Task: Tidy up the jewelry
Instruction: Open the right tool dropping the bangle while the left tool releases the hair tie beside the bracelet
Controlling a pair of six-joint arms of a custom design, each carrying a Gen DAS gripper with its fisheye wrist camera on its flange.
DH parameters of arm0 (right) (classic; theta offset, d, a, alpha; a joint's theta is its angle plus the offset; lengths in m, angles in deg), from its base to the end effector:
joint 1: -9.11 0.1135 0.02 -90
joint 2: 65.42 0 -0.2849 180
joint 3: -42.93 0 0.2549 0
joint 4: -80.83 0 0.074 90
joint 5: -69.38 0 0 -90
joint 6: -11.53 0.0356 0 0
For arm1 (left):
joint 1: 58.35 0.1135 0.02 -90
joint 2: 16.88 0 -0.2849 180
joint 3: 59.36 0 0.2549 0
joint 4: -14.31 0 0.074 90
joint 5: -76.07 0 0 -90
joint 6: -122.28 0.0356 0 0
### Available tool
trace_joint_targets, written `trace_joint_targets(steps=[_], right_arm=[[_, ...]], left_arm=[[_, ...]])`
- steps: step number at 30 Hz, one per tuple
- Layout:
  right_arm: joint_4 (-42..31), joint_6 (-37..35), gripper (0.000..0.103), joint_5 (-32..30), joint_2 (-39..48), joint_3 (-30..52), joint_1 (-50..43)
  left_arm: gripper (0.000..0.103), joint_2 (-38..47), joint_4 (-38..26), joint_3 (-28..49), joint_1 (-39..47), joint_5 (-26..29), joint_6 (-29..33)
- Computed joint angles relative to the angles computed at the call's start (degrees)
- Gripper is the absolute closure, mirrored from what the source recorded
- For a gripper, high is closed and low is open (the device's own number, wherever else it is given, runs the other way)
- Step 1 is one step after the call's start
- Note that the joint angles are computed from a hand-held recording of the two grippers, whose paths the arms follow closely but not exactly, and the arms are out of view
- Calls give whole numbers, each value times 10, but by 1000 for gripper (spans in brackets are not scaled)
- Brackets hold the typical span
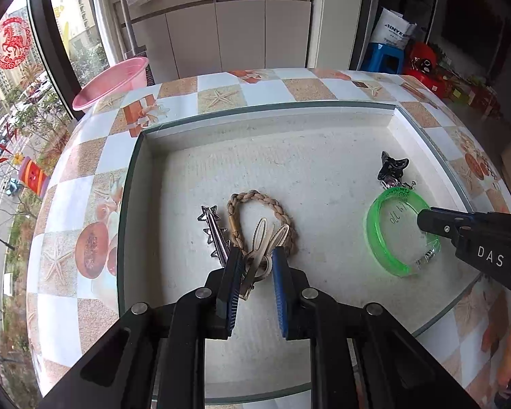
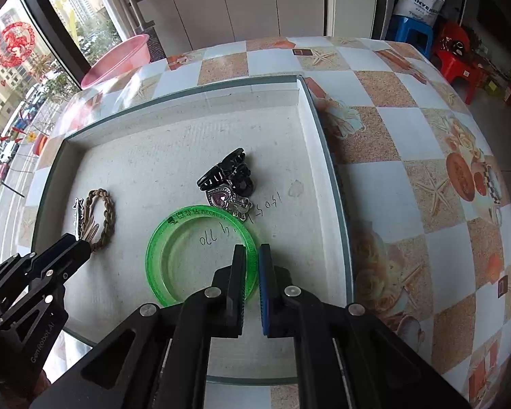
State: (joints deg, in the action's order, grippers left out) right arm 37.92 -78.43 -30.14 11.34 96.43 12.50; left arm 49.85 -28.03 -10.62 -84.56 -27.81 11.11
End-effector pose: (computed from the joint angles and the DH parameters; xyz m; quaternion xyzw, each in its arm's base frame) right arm 0.2323 0.0197 0.1904 -0.0456 0.9742 0.0873 0.2032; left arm 0.1865 -0.0823 0.2022 0.0113 0.9600 0.0048 0.2797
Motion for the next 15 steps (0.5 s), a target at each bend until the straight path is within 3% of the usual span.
trace_joint_targets(steps=[7, 15], right_arm=[[30, 9, 95, 4, 11, -1, -1], [19, 15, 94, -20, 12, 2, -10]], left_arm=[[71, 19, 34, -7, -5, -27, 1], [71, -14, 27, -17, -18, -39, -5]])
